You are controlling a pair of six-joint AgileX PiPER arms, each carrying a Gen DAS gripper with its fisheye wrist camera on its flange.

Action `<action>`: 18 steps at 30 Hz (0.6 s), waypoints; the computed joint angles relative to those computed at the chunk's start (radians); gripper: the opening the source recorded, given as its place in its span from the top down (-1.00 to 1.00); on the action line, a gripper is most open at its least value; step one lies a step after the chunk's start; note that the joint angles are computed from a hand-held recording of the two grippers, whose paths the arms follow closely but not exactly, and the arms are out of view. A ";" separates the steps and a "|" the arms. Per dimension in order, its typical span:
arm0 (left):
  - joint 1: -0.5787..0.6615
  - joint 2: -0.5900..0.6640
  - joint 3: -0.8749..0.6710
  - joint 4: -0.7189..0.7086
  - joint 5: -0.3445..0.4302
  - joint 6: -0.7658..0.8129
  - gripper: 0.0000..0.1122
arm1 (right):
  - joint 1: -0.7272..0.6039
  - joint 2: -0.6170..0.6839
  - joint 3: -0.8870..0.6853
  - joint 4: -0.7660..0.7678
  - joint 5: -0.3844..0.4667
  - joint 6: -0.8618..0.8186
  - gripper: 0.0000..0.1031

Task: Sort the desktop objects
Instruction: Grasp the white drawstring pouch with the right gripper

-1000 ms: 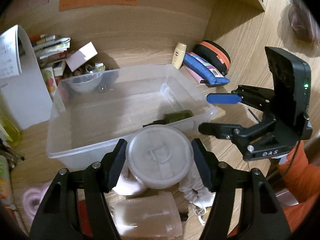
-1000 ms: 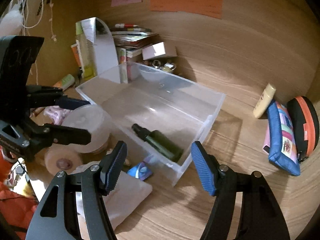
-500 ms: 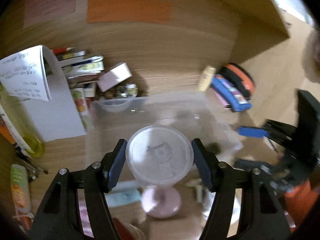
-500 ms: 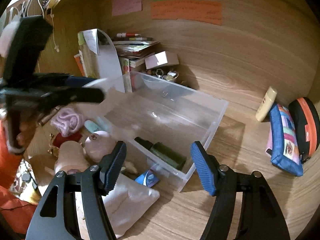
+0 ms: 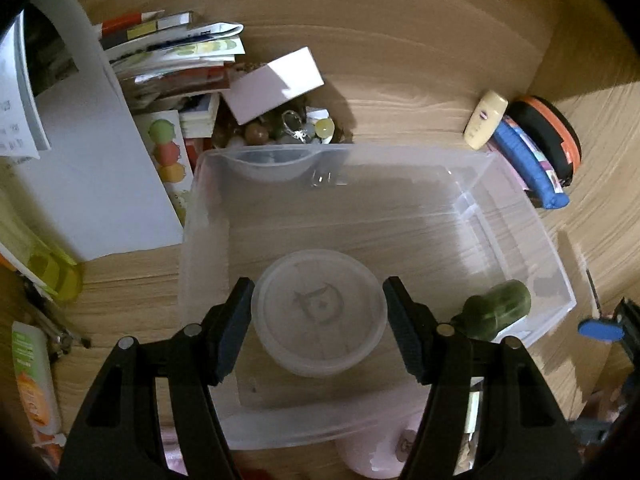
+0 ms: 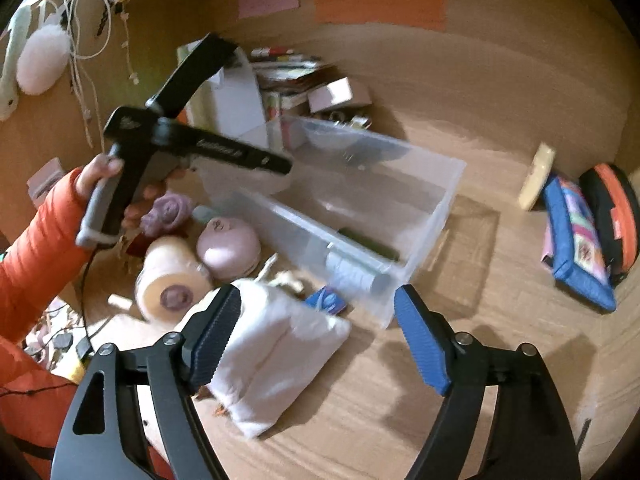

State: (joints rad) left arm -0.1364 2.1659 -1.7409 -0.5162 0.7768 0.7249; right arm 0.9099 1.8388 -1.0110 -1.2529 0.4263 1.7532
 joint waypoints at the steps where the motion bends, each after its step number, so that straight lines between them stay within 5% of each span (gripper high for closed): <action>1: -0.004 -0.005 0.010 0.008 -0.010 0.000 -0.16 | 0.002 0.005 0.001 0.006 -0.009 -0.002 -0.49; 9: -0.053 -0.032 0.079 0.145 -0.127 -0.052 -0.16 | 0.032 0.072 -0.026 0.101 -0.077 -0.078 -0.65; 13: -0.058 -0.026 0.071 0.163 -0.137 -0.069 -0.16 | 0.028 0.138 -0.080 0.241 -0.064 -0.205 -0.65; 18: -0.058 -0.029 0.056 0.188 -0.127 -0.097 -0.16 | -0.019 0.156 -0.070 0.236 -0.157 -0.164 -0.64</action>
